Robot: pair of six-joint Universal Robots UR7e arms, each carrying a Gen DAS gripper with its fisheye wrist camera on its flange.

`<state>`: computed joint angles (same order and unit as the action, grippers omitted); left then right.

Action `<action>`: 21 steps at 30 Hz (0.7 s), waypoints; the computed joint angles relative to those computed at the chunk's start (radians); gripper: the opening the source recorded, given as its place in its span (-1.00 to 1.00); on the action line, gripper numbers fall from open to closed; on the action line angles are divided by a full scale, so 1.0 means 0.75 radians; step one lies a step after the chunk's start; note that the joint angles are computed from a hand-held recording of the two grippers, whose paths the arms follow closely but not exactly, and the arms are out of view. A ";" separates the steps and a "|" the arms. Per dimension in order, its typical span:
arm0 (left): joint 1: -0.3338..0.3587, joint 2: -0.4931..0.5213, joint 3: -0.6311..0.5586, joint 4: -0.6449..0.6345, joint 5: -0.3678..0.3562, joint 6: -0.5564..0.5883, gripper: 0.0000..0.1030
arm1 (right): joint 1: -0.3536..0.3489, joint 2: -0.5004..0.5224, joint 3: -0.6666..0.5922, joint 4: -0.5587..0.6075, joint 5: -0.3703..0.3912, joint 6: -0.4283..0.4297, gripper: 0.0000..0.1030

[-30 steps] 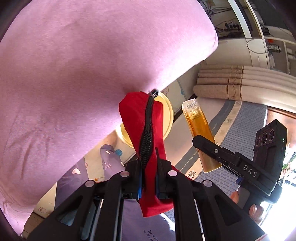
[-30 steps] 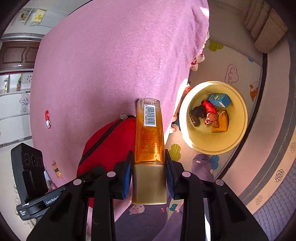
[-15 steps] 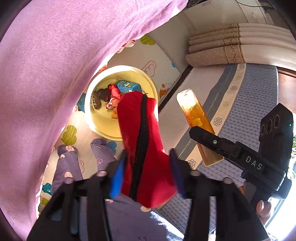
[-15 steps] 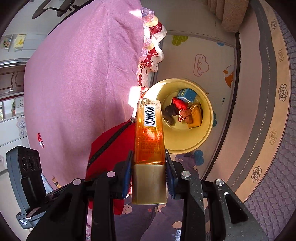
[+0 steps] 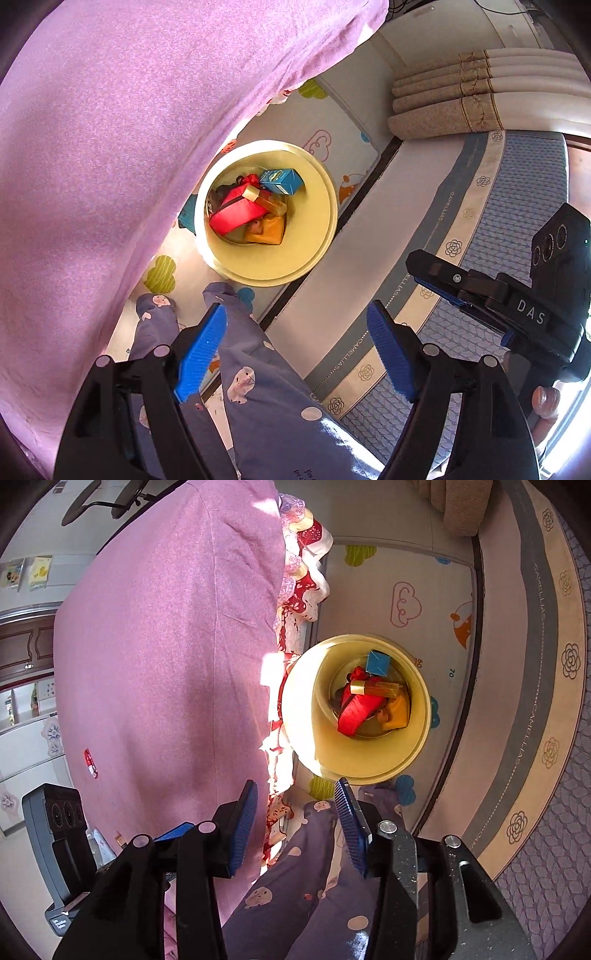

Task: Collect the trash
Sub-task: 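Open both tools to drop the pouch and bottle into the basin, then move both open tools back over the red wrapper and gold box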

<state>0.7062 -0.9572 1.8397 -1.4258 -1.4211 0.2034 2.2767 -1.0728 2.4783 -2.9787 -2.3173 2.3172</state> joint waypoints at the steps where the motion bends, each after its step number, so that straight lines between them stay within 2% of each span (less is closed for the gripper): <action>1: 0.009 0.001 -0.013 0.006 0.003 0.002 0.51 | -0.012 0.000 -0.010 -0.003 0.006 -0.032 -0.15; 11: 0.137 0.034 -0.221 0.052 0.048 0.011 0.53 | -0.162 0.034 -0.206 0.030 0.072 -0.400 -0.15; 21: 0.339 0.196 -0.667 0.158 0.133 -0.055 0.53 | -0.336 0.192 -0.573 0.118 0.181 -0.827 -0.15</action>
<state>0.9607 -0.8106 1.3393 -1.3071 -1.3212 0.1624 2.0247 -0.9291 2.0487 -2.8904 -2.1816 1.6968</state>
